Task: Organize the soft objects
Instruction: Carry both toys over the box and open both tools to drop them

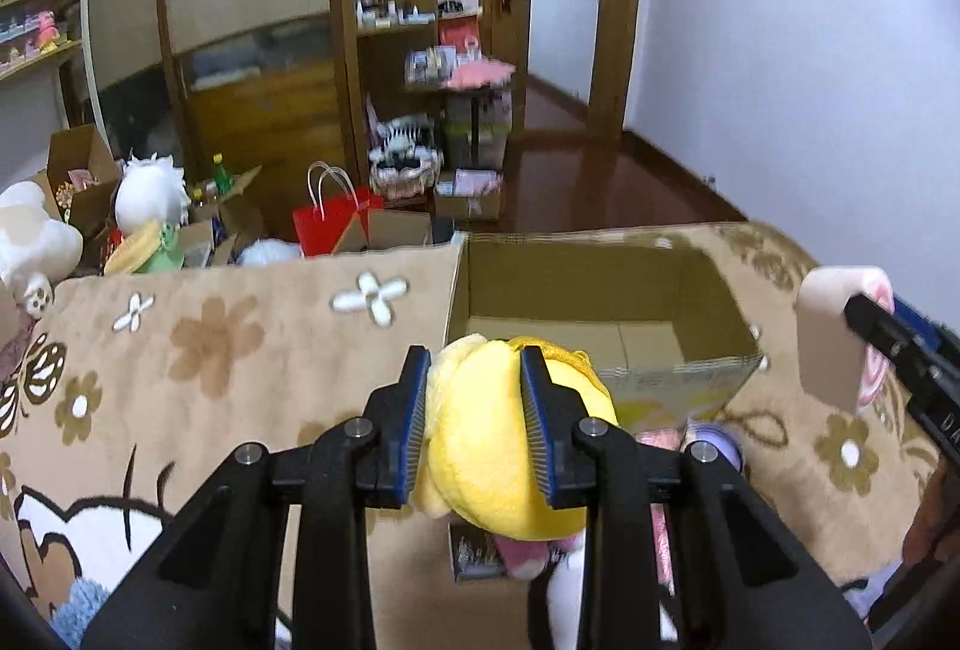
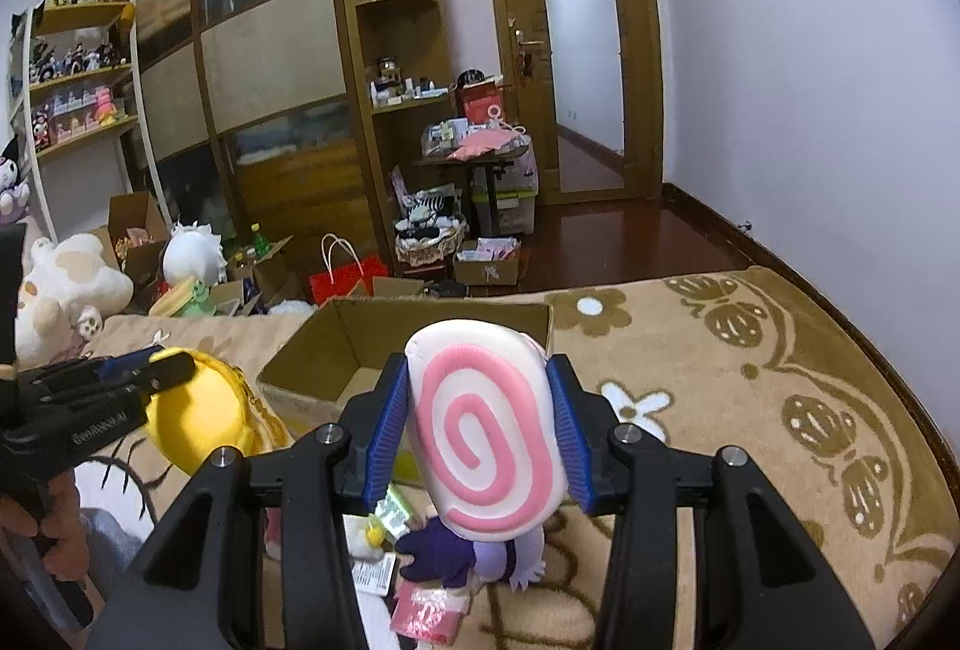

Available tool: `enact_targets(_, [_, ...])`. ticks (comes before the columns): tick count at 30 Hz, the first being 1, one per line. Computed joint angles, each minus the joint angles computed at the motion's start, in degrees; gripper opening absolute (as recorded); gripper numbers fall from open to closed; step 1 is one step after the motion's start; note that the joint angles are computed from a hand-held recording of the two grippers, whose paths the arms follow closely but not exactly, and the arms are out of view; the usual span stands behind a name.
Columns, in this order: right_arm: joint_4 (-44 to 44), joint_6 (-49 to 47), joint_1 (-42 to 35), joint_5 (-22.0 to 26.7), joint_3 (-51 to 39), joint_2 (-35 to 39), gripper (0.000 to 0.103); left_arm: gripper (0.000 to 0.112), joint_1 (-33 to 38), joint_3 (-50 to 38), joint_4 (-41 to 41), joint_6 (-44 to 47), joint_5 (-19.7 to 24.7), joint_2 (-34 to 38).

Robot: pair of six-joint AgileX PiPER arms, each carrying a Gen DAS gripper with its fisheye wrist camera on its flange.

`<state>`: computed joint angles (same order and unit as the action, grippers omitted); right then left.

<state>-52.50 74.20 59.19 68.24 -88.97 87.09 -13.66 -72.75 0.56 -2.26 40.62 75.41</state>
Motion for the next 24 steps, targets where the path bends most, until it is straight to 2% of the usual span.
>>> enact_targets(10, [0.5,-2.4,-5.4,-4.3,-2.2,2.5,0.048,0.029,-2.5,-7.5,5.7,-3.3,-5.0,5.3])
enact_targets(19, [0.3,-4.6,-8.1,-5.9,-6.0,7.1,0.048,0.029,-2.7,-13.4,5.3,-2.1,-7.4,12.4])
enact_targets(24, [0.3,-5.4,-9.0,-7.1,-7.5,9.2,0.048,0.030,-2.6,-13.5,3.5,-0.7,-8.0,14.2])
